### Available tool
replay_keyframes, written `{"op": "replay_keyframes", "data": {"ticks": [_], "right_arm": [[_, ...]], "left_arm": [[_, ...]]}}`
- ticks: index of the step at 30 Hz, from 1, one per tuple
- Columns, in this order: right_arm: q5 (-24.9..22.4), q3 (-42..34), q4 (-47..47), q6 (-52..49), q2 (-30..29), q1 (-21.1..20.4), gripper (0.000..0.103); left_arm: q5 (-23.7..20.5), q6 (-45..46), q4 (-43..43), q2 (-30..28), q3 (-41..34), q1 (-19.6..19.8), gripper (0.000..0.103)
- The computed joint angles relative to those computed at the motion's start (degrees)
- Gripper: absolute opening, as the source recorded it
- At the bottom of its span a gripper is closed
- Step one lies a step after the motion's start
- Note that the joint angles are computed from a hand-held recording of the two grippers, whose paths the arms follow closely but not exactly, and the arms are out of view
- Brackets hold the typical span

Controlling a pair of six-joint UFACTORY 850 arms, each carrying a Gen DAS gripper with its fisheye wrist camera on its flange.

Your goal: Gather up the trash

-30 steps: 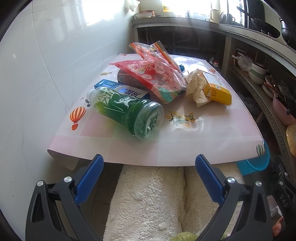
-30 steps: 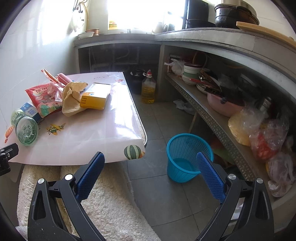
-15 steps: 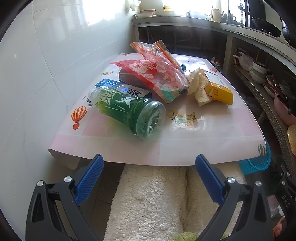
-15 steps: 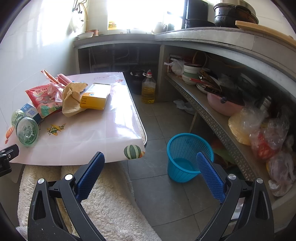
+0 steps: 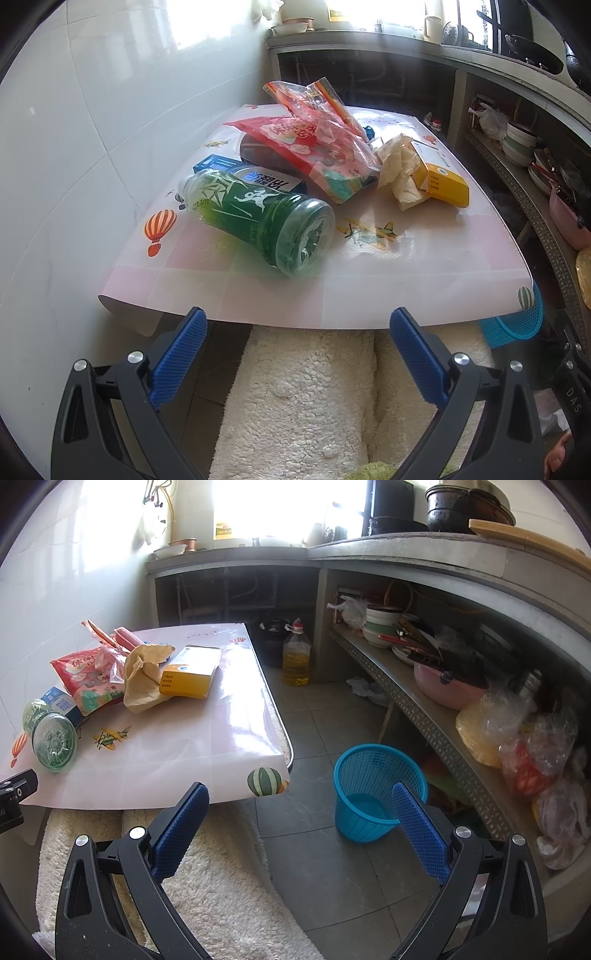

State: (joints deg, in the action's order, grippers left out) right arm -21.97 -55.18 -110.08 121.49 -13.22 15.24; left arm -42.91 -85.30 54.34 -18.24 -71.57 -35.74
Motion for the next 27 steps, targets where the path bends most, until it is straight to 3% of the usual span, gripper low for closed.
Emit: {"op": "replay_keyframes", "data": {"ticks": [19,27], "right_arm": [[0.2,-0.8,2.0,-1.8,-0.5,-0.1,0.095],[1.2,-4.0,3.6,-3.1,-2.1,-0.9,0.095]], "left_arm": [[0.2,0.0,-0.2,-0.2,-0.1,0.7,0.097],[0.5,3.2,-0.9,-1.1,-3.6,1.9,0.097]]}}
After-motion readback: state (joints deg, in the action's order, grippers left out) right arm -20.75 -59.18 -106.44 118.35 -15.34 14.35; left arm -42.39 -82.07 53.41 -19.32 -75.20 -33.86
